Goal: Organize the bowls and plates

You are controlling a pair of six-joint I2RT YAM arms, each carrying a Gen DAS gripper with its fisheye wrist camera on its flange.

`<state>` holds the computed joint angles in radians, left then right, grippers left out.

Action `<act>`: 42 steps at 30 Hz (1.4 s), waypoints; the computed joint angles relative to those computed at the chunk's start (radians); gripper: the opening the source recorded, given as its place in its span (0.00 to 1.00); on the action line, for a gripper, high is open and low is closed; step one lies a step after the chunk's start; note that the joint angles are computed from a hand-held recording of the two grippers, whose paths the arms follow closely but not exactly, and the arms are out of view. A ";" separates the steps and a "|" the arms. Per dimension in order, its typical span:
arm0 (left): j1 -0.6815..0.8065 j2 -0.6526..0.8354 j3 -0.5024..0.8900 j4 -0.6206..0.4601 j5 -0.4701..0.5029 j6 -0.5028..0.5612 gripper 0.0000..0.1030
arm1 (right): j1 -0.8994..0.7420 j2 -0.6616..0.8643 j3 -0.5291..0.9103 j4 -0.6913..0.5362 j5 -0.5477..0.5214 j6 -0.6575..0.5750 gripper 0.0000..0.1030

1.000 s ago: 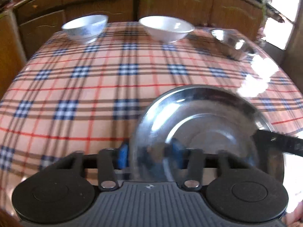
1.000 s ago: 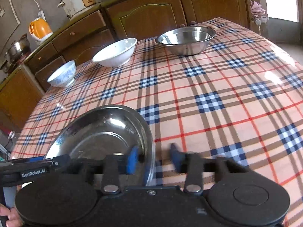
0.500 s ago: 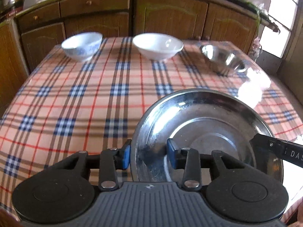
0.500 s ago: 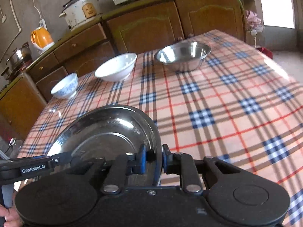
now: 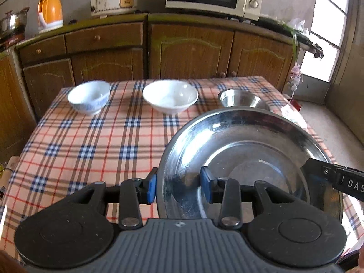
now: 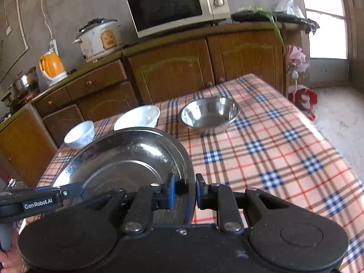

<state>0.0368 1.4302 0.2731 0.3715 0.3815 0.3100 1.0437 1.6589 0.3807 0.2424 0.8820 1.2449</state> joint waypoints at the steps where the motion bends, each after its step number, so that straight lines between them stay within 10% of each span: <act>1: -0.005 -0.012 0.002 -0.010 0.000 -0.006 0.38 | 0.001 -0.022 -0.001 -0.023 0.009 -0.002 0.23; 20: -0.069 -0.178 0.000 -0.125 -0.022 -0.036 0.38 | 0.027 -0.218 0.004 -0.276 0.082 0.034 0.23; 42: 0.064 -0.179 0.025 -0.156 0.049 0.020 0.38 | 0.032 -0.116 0.134 -0.268 0.081 -0.037 0.24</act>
<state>0.1003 1.2508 0.2978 0.2156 0.4300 0.3295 1.0762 1.5432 0.5145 -0.0258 0.9627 1.2076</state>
